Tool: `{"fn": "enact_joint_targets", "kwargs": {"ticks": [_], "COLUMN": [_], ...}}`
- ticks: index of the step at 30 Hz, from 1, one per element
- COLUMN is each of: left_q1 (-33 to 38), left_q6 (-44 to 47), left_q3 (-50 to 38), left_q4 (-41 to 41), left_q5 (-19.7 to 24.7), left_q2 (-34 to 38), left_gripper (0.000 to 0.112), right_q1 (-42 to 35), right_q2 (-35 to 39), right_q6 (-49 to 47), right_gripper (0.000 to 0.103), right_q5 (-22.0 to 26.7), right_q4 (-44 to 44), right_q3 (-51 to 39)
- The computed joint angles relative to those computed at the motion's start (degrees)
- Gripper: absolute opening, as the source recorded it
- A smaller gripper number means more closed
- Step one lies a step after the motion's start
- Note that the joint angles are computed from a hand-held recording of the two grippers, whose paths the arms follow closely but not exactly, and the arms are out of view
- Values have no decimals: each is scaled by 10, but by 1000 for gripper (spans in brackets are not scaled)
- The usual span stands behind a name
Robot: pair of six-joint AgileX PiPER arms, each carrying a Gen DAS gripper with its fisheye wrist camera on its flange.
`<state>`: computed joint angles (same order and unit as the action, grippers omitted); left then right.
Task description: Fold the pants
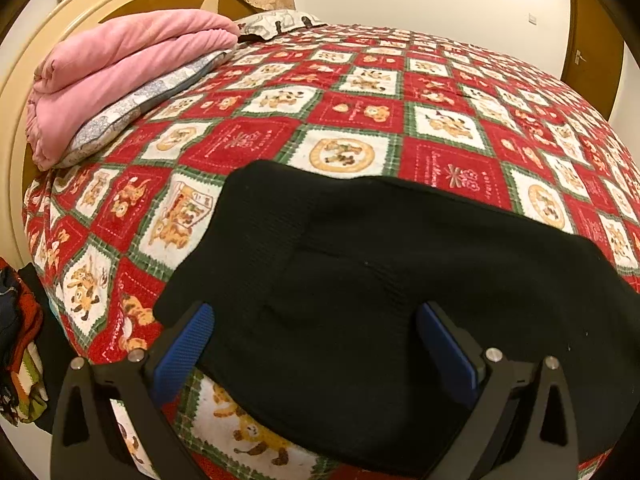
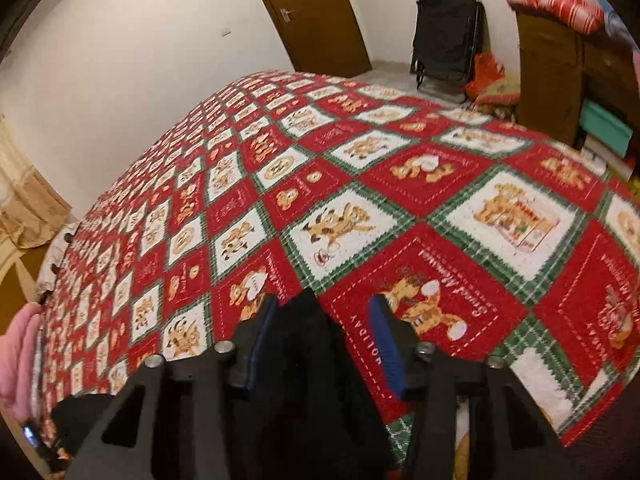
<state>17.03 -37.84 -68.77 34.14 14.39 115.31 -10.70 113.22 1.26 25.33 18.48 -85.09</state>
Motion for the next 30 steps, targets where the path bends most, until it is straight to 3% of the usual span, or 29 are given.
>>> {"fn": "enact_joint_targets", "kwargs": {"ticks": [3, 4, 8, 11, 17, 19, 21, 23, 25, 26, 28, 30], "left_q1": [1, 2, 1, 0, -6, -9, -8, -10, -12, -12, -16, -24], "left_q6": [5, 11, 10, -5, -74, -99, -116, -150, -170, -166, -161, -187], "left_q3": [-1, -2, -6, -4, -1, 3, 6, 12, 15, 13, 9, 11], "left_q4": [-3, -8, -9, 3, 59, 80, 95, 124, 140, 136, 129, 150], "left_q5": [0, 1, 8, 4, 4, 5, 1, -4, -2, 1, 11, 27], "left_q2": [1, 1, 2, 1, 3, 2, 2, 1, 0, 0, -1, -9], "left_gripper": [103, 103, 103, 103, 103, 103, 103, 103, 103, 103, 103, 103], "right_q1": [17, 31, 82, 94, 79, 79, 64, 53, 45, 48, 80, 118], "right_q2": [-1, -1, -3, -33, -49, -23, 11, 32, 26, 17, -2, -47], "right_q6": [25, 61, 218, 286, 337, 374, 361, 417, 532, 589, 702, 807], "right_gripper": [47, 25, 10, 9, 9, 9, 9, 9, 5, 5, 9, 9], "right_q5": [-14, -19, -20, -63, -129, -104, -87, -70, -91, -78, 13, 55], "right_q4": [-62, -119, -339, -419, -446, -478, -451, -493, -587, -644, -758, -873], "right_q3": [12, 15, 23, 57, 59, 33, 14, 12, 44, 51, 45, 71]}}
